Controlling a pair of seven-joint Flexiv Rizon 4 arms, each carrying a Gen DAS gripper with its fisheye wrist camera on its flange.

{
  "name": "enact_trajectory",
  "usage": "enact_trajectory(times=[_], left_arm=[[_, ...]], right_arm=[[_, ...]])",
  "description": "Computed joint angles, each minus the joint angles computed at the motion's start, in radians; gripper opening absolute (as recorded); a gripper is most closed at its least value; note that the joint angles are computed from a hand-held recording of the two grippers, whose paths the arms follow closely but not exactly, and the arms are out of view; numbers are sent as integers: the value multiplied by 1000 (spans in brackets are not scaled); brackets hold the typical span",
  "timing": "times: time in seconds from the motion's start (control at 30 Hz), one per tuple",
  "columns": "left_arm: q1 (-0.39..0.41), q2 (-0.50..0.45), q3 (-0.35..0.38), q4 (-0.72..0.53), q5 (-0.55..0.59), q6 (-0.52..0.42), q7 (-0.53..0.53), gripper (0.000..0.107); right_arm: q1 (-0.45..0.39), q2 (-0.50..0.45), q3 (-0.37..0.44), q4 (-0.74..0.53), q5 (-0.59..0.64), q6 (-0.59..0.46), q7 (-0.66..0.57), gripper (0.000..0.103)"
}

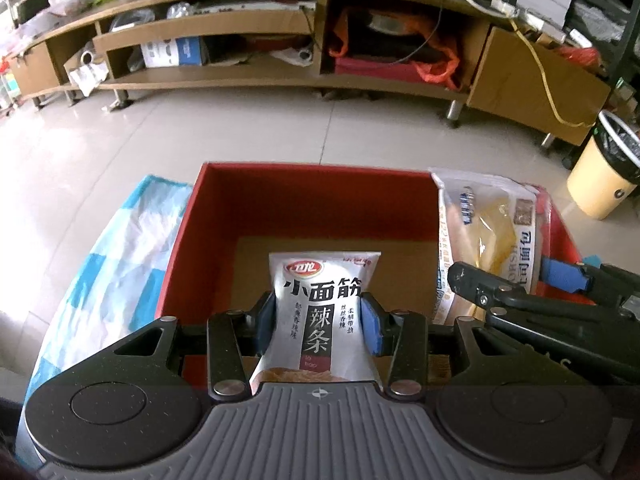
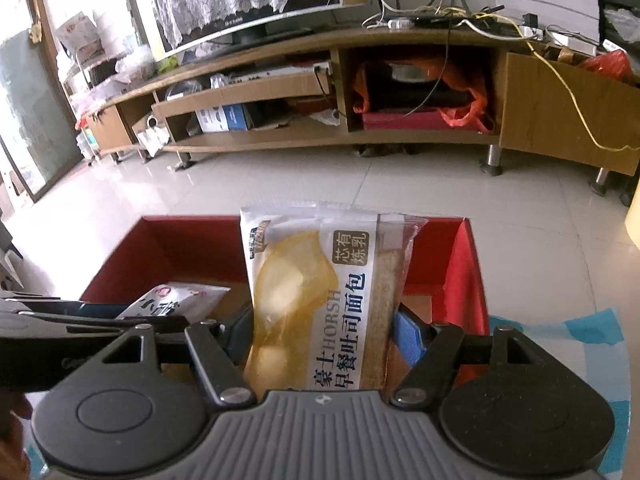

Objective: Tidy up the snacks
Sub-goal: 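Lower both held packs into the red box and open both tools, then move both tools back to the table toward the bun and waffle packs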

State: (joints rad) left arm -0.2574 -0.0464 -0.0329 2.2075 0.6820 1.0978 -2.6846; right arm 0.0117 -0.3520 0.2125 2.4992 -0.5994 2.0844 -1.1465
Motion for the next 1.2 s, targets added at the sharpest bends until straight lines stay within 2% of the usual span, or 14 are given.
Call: enact_trajectory(times=[0.13,0.27,0.53,0.63,0.93,1.13,1.2], left_arm=[[-3,-17,1,-8,0,-18,0,56],[-17,-11,-1,-24,33,-58,-27,68],[-17,32,-16,-19,64,-89,-68,80],[-14,53,-30,-18,71,-108,-79,84],[-3,120,-69,12,49,-127,-85,86],[9,186,-95,62,22,-137,-81,89],[14,207,-106,79,12,-147,-77,90]], right_arm=[[114,6,-53,0,137,-21,-104,70],[87,2,-27,-6,146,-19,-103,70],[175,39,-61,10,280,-23,-187,70],[170,58,-53,20,293,-21,-199,70],[119,128,-28,77,255,-8,-169,70],[48,172,-17,130,121,14,-104,71],[55,190,-26,151,115,19,-114,71]])
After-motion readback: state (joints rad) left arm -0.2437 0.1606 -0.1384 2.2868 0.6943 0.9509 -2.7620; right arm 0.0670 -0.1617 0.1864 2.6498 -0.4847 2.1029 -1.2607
